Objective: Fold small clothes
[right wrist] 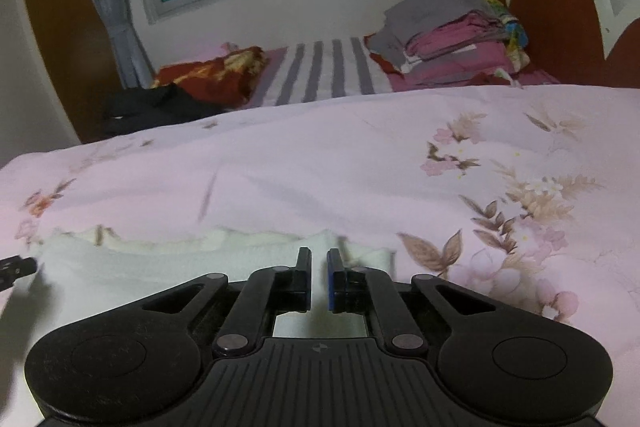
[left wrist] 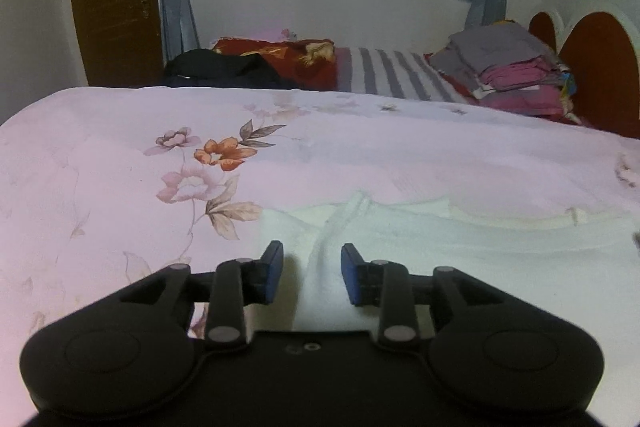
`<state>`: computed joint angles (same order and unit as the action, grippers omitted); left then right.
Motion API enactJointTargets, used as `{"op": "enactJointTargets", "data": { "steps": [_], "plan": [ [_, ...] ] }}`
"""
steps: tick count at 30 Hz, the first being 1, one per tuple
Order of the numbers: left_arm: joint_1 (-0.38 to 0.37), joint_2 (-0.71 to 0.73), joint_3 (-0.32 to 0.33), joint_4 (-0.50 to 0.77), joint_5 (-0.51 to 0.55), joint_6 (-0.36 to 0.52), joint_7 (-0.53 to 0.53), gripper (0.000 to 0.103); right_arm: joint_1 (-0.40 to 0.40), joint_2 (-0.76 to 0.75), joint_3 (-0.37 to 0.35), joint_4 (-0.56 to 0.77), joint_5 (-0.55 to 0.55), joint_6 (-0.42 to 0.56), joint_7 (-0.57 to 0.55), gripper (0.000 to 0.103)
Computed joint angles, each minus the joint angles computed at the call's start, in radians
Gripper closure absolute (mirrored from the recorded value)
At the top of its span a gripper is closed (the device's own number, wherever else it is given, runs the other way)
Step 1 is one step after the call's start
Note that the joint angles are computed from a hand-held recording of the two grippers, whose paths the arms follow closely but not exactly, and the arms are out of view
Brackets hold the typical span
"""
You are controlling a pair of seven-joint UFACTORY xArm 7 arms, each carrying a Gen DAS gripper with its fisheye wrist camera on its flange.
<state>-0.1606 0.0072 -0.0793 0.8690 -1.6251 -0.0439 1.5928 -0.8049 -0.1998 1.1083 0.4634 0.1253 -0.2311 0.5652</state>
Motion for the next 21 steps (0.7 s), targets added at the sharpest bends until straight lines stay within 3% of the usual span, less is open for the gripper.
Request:
{"op": "enactJointTargets", "data": {
  "steps": [1, 3, 4, 5, 9, 10, 11, 17, 21],
  "plan": [
    [0.001, -0.026, 0.001, -0.027, 0.038, 0.015, -0.039, 0.069, 0.058, -0.001, -0.048, -0.004, -0.004, 0.001, 0.005, 0.095],
    [-0.001, -0.069, 0.002, -0.064, 0.048, 0.038, -0.041, 0.068, 0.123, -0.013, -0.088, -0.010, 0.009, 0.001, 0.008, 0.074],
    [-0.004, -0.090, 0.001, -0.082, 0.051, 0.048, -0.037, 0.068, 0.131, -0.026, -0.081, -0.013, 0.020, -0.001, 0.013, 0.051],
    [-0.010, -0.111, 0.000, -0.099, 0.054, 0.059, -0.032, 0.068, 0.134, -0.046, -0.067, -0.020, 0.028, -0.010, 0.022, 0.047],
    [-0.040, -0.182, -0.002, -0.175, 0.084, 0.103, -0.070, 0.068, 0.157, -0.077, -0.036, -0.018, 0.017, -0.010, 0.036, 0.049],
    [-0.048, -0.193, -0.002, -0.194, 0.104, 0.110, -0.093, 0.068, 0.173, -0.075, -0.037, -0.015, 0.006, 0.001, 0.043, 0.055],
    [-0.060, -0.199, -0.002, -0.208, 0.104, 0.104, -0.095, 0.068, 0.193, -0.072, -0.046, -0.013, -0.009, 0.011, 0.051, 0.060],
    [-0.102, -0.190, 0.021, -0.255, 0.176, 0.041, -0.160, 0.066, 0.241, -0.080, -0.014, -0.037, -0.083, 0.022, 0.116, 0.062],
    [-0.126, -0.189, 0.046, -0.262, 0.200, 0.018, -0.165, 0.066, 0.194, -0.129, 0.053, -0.072, -0.113, 0.040, 0.172, 0.062]
  ]
}}
